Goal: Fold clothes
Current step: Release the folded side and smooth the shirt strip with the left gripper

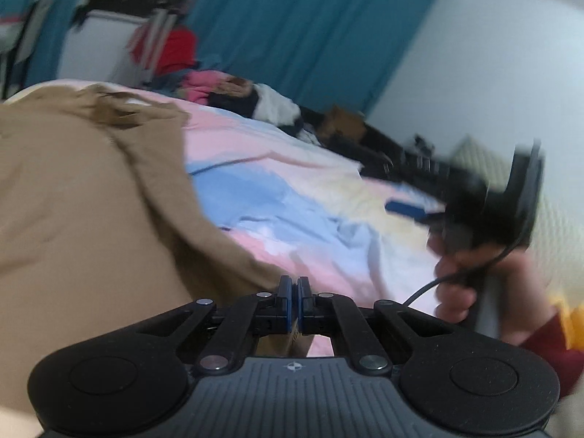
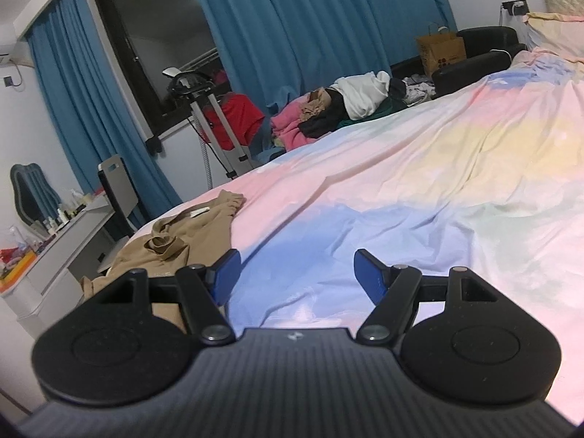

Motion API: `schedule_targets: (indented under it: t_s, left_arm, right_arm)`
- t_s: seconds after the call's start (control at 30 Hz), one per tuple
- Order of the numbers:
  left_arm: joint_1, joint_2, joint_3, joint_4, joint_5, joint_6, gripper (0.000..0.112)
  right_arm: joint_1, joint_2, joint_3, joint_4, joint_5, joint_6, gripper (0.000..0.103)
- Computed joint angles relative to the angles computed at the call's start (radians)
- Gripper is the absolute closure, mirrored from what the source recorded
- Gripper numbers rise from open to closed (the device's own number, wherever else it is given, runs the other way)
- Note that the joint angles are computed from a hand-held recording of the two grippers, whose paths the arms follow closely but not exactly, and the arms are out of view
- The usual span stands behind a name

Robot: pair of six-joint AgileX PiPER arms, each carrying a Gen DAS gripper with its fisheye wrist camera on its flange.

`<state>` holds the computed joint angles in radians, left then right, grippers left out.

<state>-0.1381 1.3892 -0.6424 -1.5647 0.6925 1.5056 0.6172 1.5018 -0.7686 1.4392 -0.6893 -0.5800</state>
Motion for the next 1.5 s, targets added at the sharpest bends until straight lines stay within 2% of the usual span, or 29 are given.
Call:
schedule_targets:
  t_s: [0.1,0.17,0.2,0.33,0.5,0.63,0.77,0.8,0.87,0.9,0.97,1.03,1.13,1.23,1.3,1.47,1.5]
  left_arm:
    - [0.164,-0.022,-0.009,0.16,0.105,-0.168,0.112]
    - [0.242,0.021,-0.053,0.292,0.168,-0.312,0.112]
    - [0.254,0.047,-0.076,0.348,0.172,-0.367,0.112]
    - [0.231,0.086,-0.108,0.483,0.091,-0.456,0.112]
    - [0.21,0.1,-0.15,0.51,0.096,-0.475,0.111]
    - [0.198,0.116,-0.254,0.566,0.095,-0.545,0.1]
    - [0.157,0.099,-0.313,0.572,0.005,-0.567,0.097]
    - [0.157,0.098,-0.323,0.557,-0.009,-0.563,0.096]
    - [0.15,0.093,-0.33,0.518,-0.048,-0.537,0.079]
    - [0.141,0.087,-0.326,0.496,-0.083,-0.51,0.074]
    - [0.11,0.076,-0.311,0.461,-0.164,-0.446,0.057]
    - [0.092,0.074,-0.294,0.41,-0.222,-0.371,0.049]
    - [0.091,0.076,-0.271,0.315,-0.256,-0.259,0.026]
    - [0.109,0.065,-0.241,0.245,-0.245,-0.121,0.019]
    - [0.1,0.049,-0.217,0.187,-0.286,-0.038,0.011]
    - [0.124,0.032,-0.176,0.024,-0.307,0.133,0.01]
    - [0.129,0.033,-0.176,0.019,-0.317,0.129,0.01]
  right_arm:
    - [0.001,0.012,-0.015,0.002,0.02,-0.018,0.032]
    - [0.004,0.025,-0.033,0.013,0.035,-0.041,0.032]
    - [0.007,0.032,-0.044,0.022,0.041,-0.056,0.032]
    - [0.036,0.064,-0.085,0.065,0.052,-0.13,0.032]
    - [0.072,0.091,-0.122,0.114,0.075,-0.192,0.032]
    - [0.097,0.129,-0.158,0.136,0.095,-0.238,0.032]
    - [0.111,0.16,-0.185,0.134,0.118,-0.252,0.032]
    - [0.117,0.163,-0.188,0.127,0.116,-0.249,0.032]
    - [0.134,0.168,-0.193,0.114,0.098,-0.243,0.032]
    - [0.141,0.169,-0.195,0.107,0.089,-0.241,0.032]
    - [0.155,0.169,-0.193,0.089,0.069,-0.233,0.032]
    - [0.162,0.169,-0.187,0.068,0.06,-0.214,0.032]
    - [0.166,0.173,-0.185,0.041,0.051,-0.186,0.032]
    - [0.167,0.184,-0.191,0.013,0.043,-0.155,0.032]
    - [0.175,0.194,-0.2,0.007,0.03,-0.152,0.032]
    - [0.223,0.23,-0.267,0.071,-0.023,-0.222,0.032]
    - [0.236,0.238,-0.286,0.088,-0.032,-0.239,0.032]
